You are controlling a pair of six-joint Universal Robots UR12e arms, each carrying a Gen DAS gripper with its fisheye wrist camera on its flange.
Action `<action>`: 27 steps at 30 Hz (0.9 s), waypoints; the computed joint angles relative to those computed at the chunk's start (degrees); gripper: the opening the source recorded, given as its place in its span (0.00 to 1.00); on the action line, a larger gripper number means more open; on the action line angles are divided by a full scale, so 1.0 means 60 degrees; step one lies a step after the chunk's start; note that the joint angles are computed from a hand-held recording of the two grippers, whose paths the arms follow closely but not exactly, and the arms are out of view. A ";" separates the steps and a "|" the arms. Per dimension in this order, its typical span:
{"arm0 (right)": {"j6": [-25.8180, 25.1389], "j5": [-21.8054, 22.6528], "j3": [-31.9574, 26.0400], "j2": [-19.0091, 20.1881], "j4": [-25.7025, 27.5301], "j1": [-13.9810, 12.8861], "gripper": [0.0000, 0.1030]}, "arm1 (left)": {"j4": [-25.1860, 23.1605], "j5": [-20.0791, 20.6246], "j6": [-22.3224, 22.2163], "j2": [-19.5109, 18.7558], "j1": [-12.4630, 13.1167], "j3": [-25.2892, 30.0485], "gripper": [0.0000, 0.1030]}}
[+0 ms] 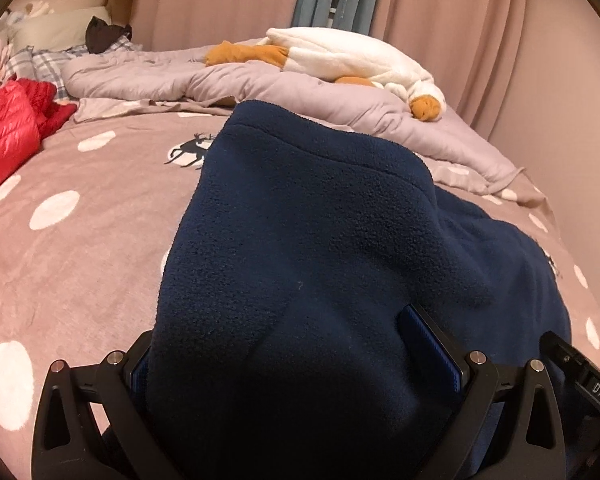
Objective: Fold large clothes
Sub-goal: 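Grasp the folded navy fleece edge with the left tool while the right tool grasps beside it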
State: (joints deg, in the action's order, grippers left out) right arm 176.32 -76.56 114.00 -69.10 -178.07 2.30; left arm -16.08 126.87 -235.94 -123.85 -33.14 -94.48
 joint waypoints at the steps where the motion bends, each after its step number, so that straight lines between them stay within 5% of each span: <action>1: 0.0026 -0.0077 0.0075 0.0002 -0.0261 0.0017 0.99 | -0.0010 0.0031 0.0004 -0.0016 -0.0012 0.0027 0.99; 7: 0.0087 -0.0438 0.0346 0.0026 -0.1355 0.0099 0.98 | -0.0063 0.0222 0.0026 -0.0066 -0.0058 0.0101 0.99; 27: -0.0001 -0.0495 0.0265 0.0014 -0.1054 0.0134 0.99 | -0.0234 0.0351 0.0034 -0.0077 -0.0078 0.0137 0.99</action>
